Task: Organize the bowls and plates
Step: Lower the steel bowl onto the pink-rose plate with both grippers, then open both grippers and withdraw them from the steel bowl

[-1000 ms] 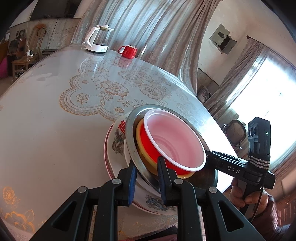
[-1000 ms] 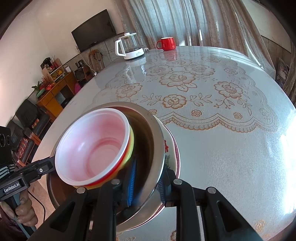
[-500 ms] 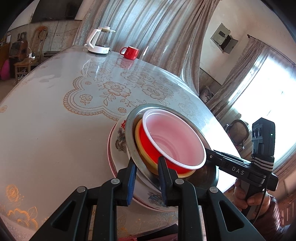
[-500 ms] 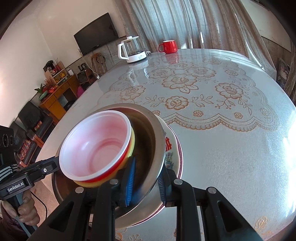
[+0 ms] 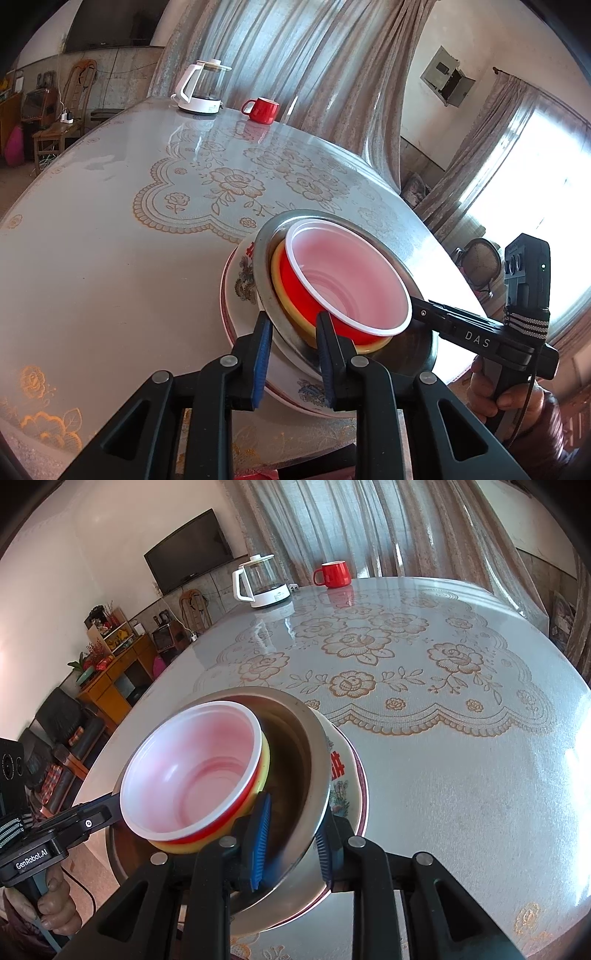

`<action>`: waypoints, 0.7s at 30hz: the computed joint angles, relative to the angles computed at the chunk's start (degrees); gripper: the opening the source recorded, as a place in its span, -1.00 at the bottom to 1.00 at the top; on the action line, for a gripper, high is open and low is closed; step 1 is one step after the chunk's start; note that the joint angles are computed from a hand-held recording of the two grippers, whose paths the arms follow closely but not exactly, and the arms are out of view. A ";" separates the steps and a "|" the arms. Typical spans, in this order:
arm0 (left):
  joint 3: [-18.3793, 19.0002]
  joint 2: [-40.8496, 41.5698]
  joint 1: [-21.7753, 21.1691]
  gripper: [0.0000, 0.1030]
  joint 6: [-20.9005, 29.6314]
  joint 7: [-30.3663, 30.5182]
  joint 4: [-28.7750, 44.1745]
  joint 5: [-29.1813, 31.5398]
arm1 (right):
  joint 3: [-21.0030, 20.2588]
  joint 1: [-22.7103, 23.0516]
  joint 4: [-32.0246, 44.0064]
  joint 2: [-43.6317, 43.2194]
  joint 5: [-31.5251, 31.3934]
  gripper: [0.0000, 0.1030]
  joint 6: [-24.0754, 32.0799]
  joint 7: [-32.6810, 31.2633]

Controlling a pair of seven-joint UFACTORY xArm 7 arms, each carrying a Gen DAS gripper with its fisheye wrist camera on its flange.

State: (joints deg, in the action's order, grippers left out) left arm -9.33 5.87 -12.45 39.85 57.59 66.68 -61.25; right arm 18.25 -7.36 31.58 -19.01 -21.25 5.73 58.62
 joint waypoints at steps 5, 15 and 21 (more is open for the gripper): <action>0.11 -0.45 0.09 -0.55 -0.31 -0.07 -0.41 -0.22 | -0.45 0.78 -0.43 -0.32 0.79 -0.53 -0.29 -0.30; 0.60 -3.43 -0.59 -0.47 -3.49 3.21 -2.83 -3.73 | 3.16 -1.68 -1.25 -3.00 -0.86 -0.42 0.67 3.50; 1.21 -4.60 -1.37 -0.34 -5.77 3.84 -4.09 -4.59 | 4.59 -2.84 -1.76 -4.91 -1.94 -0.38 1.46 5.91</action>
